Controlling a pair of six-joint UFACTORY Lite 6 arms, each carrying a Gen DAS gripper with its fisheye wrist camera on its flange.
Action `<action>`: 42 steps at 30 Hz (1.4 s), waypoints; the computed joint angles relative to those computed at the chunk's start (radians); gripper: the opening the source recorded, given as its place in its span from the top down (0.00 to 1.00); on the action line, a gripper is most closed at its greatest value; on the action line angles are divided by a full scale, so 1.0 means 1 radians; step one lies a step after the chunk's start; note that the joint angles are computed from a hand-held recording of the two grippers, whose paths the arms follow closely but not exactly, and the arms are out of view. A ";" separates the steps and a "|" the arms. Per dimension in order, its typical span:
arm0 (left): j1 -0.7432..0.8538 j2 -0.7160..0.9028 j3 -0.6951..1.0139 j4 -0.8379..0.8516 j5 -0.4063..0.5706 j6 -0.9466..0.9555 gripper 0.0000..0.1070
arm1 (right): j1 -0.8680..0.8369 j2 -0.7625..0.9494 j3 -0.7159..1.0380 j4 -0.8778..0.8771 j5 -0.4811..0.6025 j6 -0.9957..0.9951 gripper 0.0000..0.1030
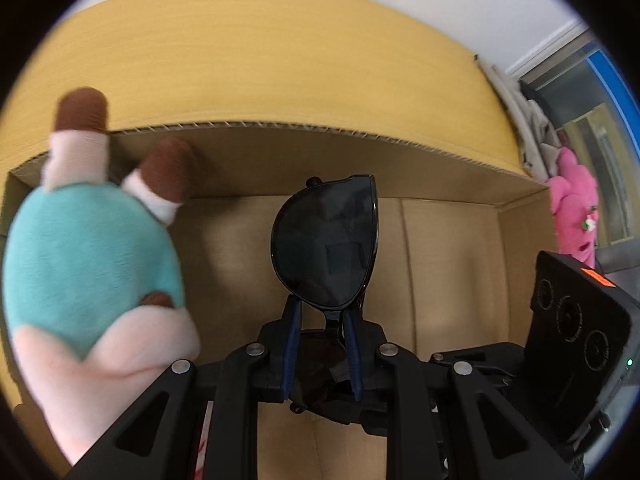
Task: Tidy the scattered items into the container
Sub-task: 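Lift the sunglasses with the right gripper and carry them into the box, then open the right gripper to release the sunglasses inside the box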
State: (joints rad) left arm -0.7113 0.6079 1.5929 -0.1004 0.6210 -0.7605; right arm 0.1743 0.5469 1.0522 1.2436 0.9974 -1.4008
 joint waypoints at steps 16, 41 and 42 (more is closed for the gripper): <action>0.001 0.116 0.123 0.018 0.068 -0.016 0.76 | 0.022 0.156 0.112 0.021 -0.014 0.032 0.89; -0.263 -0.271 -0.027 0.474 0.208 -0.507 0.54 | -0.063 -0.626 -0.456 -0.072 -0.086 0.055 0.11; -0.304 -0.308 -0.051 0.527 0.232 -0.562 0.50 | -0.114 -0.692 -0.517 -0.090 -0.076 0.031 0.10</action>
